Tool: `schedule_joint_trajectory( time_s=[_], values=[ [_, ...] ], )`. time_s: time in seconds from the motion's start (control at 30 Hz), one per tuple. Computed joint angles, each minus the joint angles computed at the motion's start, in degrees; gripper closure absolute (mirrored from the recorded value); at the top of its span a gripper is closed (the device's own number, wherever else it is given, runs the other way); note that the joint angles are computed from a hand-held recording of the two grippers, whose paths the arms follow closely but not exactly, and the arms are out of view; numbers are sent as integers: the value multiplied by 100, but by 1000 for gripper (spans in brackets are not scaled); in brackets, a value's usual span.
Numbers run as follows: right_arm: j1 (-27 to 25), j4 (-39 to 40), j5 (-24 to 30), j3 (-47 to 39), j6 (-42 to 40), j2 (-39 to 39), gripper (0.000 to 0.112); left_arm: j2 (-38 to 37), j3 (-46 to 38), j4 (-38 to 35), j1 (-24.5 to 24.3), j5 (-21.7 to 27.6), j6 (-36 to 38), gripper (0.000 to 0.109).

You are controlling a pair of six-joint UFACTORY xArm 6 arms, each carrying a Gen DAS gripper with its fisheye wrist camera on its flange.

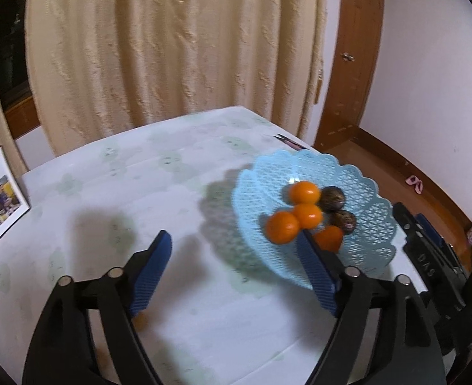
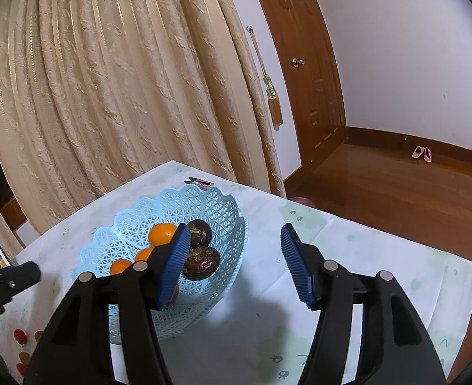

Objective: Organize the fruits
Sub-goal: 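Reach down and grasp a red tomato on the table with the left tool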

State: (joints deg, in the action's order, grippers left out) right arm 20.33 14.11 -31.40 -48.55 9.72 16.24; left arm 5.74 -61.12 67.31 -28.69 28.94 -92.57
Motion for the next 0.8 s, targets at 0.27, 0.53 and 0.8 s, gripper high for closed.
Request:
schedule_joint_trajectory(
  time_s=[0.27, 0.53, 0.8],
  values=[
    [46, 14, -7, 43, -107, -47, 51, -750, 829, 67, 165, 342, -309, 28],
    [11, -512, 125, 184, 249, -214, 51, -1485, 1694, -63, 469, 600, -455, 28],
    [47, -1236, 205, 339, 784, -420, 51, -1971, 2403, -307, 884, 578, -537, 28]
  ],
)
